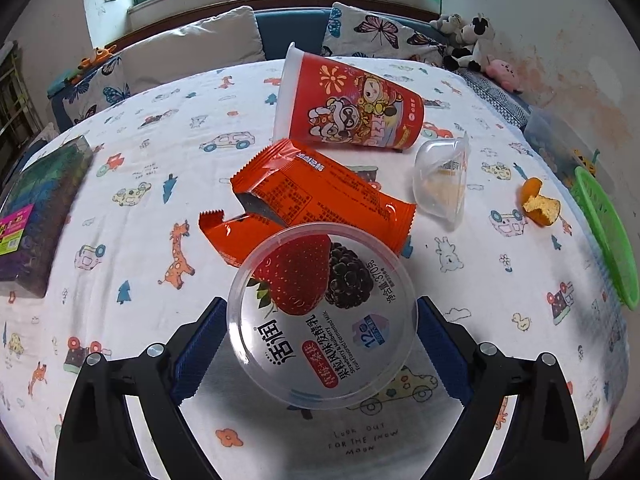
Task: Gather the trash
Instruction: 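Grasp the clear strawberry-lid fruit cup with the left tool while the right tool grasps the pudding cup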
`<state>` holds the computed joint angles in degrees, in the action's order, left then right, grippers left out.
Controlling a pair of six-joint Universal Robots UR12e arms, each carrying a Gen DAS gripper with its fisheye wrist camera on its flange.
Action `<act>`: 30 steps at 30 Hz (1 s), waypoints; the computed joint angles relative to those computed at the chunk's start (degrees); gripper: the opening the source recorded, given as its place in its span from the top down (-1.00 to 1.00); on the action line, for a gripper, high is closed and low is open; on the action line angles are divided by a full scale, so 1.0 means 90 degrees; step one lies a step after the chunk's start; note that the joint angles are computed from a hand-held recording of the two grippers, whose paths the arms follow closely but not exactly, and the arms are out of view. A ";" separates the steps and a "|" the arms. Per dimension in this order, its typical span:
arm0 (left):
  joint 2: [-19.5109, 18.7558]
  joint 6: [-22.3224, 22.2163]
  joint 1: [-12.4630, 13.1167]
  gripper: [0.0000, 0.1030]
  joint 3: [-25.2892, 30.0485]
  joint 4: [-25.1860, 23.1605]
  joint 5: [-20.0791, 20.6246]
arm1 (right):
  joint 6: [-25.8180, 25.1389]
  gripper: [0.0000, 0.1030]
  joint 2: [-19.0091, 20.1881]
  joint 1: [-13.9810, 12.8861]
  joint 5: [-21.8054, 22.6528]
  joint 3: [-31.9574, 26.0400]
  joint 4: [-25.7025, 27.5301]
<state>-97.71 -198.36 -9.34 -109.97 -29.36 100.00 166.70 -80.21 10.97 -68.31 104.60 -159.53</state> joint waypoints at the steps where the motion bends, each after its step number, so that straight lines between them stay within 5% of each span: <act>1: -0.0002 0.0008 -0.0004 -0.74 -0.0006 0.0027 0.0003 | -0.0032 -0.65 0.0021 0.0020 0.0010 -0.0026 0.0040; 30: 0.0824 -0.0019 0.0261 -0.71 -0.0538 0.0899 -0.0058 | -0.0312 -0.65 0.1113 0.0523 0.0514 -0.1345 0.1036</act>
